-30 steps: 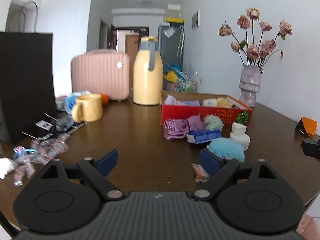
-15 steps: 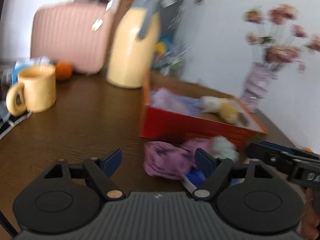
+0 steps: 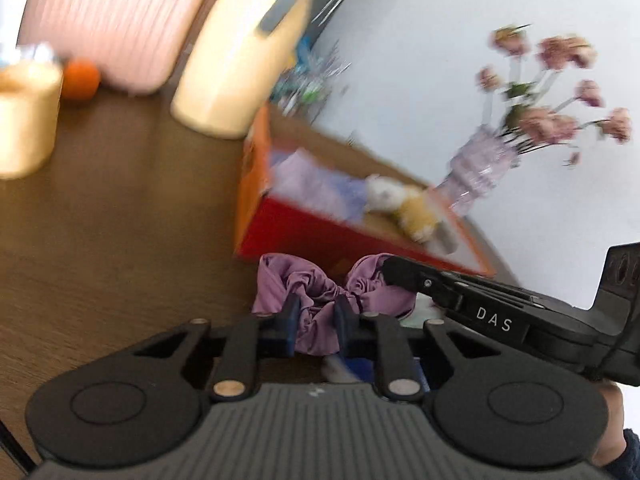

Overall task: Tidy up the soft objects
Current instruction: 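Close the right gripper on the purple scrunchie while the left gripper grips it too, lift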

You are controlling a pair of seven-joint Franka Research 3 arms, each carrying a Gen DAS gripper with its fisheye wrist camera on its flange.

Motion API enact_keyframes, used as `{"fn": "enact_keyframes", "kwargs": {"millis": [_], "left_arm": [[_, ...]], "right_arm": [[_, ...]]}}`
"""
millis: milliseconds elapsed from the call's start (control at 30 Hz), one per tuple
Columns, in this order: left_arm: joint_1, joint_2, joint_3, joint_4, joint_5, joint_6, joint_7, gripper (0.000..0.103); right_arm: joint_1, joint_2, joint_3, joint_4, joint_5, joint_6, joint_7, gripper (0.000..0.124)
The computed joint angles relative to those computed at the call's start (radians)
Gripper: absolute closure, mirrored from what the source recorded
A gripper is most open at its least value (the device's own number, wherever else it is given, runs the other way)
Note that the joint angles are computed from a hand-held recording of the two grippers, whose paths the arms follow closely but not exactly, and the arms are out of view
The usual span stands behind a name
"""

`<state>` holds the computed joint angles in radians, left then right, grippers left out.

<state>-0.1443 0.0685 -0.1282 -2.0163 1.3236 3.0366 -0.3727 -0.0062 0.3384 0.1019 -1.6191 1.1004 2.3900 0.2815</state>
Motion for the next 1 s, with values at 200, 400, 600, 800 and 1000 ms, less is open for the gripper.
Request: {"fn": "enact_keyframes", "kwargs": {"millis": [200, 400, 600, 800, 1000], "left_arm": [[-0.047, -0.184, -0.095, -0.076, 0.191, -0.111, -0.121, 0.084], [-0.097, -0.188, -0.178, -0.146, 0.15, -0.119, -0.142, 0.084], [-0.173, -0.115, -0.198, -0.155, -0.036, -0.231, 0.013, 0.084], [-0.201, -0.159, -0.205, -0.198, -0.002, -0.277, -0.024, 0.062], [-0.2, -0.145, -0.201, -0.186, -0.02, -0.293, -0.032, 0.06]], "right_arm": [[-0.059, -0.289, -0.045, -0.289, 0.34, -0.027, -0.401, 0.119], [-0.071, -0.5, -0.201, -0.558, 0.344, -0.143, -0.468, 0.119], [-0.074, -0.541, -0.284, -0.681, 0.266, -0.143, -0.433, 0.121], [-0.099, -0.552, -0.324, -0.719, 0.224, -0.182, -0.424, 0.105], [-0.106, -0.56, -0.322, -0.716, 0.227, -0.218, -0.413, 0.101]]}}
